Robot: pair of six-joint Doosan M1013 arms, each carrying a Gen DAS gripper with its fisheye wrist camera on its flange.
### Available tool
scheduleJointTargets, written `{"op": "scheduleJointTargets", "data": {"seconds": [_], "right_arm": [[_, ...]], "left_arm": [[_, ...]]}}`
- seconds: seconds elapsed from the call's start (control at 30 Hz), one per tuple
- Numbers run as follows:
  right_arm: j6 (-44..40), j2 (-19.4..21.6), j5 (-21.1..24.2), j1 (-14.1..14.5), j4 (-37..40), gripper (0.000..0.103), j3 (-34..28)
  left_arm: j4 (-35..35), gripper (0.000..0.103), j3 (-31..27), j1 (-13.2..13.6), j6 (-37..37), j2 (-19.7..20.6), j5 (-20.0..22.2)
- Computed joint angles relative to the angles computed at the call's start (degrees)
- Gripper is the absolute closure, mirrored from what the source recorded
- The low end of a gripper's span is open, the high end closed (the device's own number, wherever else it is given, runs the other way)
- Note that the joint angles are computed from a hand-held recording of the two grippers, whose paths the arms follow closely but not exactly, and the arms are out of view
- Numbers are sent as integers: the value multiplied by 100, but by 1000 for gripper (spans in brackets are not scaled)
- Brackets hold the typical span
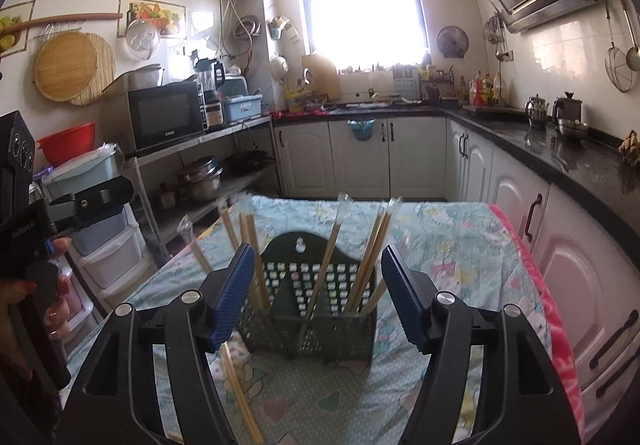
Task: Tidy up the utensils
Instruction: 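Withdraw both open tools from the caddy toward the chopsticks on the cloth, then close the left tool on a chopstick while the right tool grasps another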
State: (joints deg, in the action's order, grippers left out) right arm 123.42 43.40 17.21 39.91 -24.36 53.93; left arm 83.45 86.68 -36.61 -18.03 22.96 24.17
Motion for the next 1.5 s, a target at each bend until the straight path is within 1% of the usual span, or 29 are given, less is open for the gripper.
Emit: {"op": "scheduleJointTargets", "data": {"seconds": [0.07, 0.17, 0.4, 0.5, 0.63, 0.83, 1.13, 1.3, 1.5], "right_arm": [[-68, -23, 41, 20, 97, 39, 73], [-213, -41, 134, 42, 288, 39, 144], [-374, -106, 178, 89, 511, 39, 338], [-527, -137, 196, 115, 628, 38, 418], [-787, -155, 346, 151, 836, 38, 486], [-1003, -156, 604, 174, 1107, 38, 562], [-1050, -127, 909, 204, 1278, 38, 635], [-1030, -101, 1095, 226, 1345, 36, 659], [-1051, -67, 1313, 234, 1439, 36, 659]], "left_arm": [[-59, 11, 55, 2, 3, -6, -10], [-328, 11, 142, 21, 99, -12, -31], [-551, 11, 349, 35, 34, -44, -13], [-693, 11, 387, 20, 148, -27, -14], [-972, 11, 430, 17, 362, 3, -26], [-1454, 11, 464, -1, 812, 55, -1], [-2265, 11, 446, -16, 1664, 171, 27], [-2746, 11, 428, 7, 2083, 241, -28], [-3574, 11, 366, 65, 2825, 355, -103]]}}
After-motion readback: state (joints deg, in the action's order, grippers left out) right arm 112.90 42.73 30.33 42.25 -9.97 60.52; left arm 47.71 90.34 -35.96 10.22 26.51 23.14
